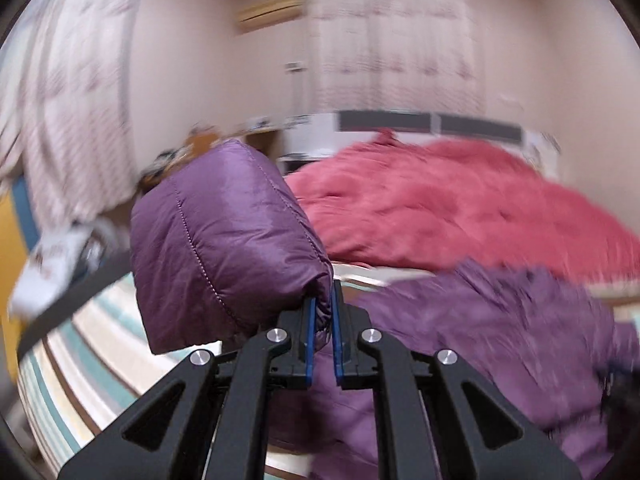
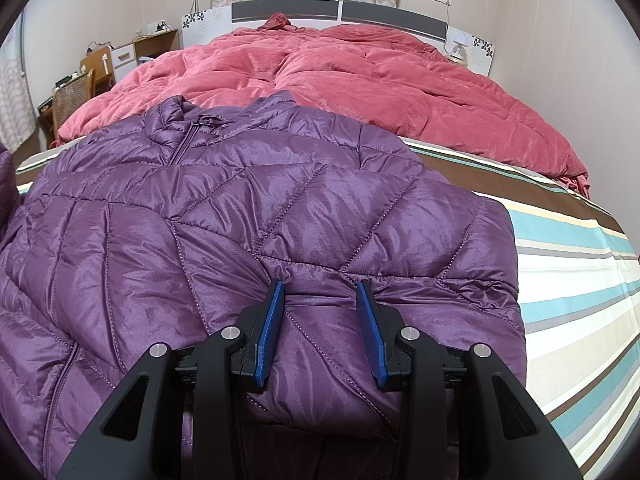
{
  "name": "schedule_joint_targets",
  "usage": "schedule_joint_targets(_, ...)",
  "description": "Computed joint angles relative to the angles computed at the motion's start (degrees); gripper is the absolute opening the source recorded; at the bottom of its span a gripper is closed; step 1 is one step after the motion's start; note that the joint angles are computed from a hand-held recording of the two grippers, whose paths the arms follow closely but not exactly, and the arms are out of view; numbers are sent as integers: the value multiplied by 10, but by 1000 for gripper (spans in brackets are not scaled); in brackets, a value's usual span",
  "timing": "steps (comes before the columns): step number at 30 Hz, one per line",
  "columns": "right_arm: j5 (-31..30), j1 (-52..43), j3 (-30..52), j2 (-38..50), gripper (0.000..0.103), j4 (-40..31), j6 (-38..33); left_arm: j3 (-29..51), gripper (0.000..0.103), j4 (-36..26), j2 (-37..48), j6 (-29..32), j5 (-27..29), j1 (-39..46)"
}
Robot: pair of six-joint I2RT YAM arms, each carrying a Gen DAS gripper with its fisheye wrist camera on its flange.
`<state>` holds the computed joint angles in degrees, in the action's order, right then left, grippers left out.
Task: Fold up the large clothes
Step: 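Fold the sleeve across the jacket toward the right tool, open left tool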
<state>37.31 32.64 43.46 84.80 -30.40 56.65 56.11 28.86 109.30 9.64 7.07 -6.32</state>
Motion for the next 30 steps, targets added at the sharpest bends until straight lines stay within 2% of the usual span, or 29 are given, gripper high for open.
schedule_joint_targets(3,1,1,1,1,38,-1,1,-28,6,0,-15,53,-25,-51)
schedule_joint_targets(11,0,-1,-2,-2,38,0,-1,-28,6,-60,-15,119,-86,-154)
schedule_joint_targets(13,0,-1,-3,-4,38,1,-2,-40,6,-68,-15,135,-89,-174)
schedule_joint_targets(18,0,0,-3,-5,38,0,0,-75,6,-44,-18,186,-94,-210)
schedule_joint_targets(22,0,-2,-5,-8,38,2,-1,-82,7,-78,-20,217,-83,-212)
schedule_joint_targets(24,0,0,-4,-7,38,0,0,-89,10,-86,-22,226,-73,-213)
schedule_joint_targets(26,0,-1,-5,-8,38,0,-1,-105,27,-81,-30,244,-64,-219)
schedule_joint_targets(30,0,-1,-6,-8,38,2,-1,-131,36,-63,-45,263,-72,-236)
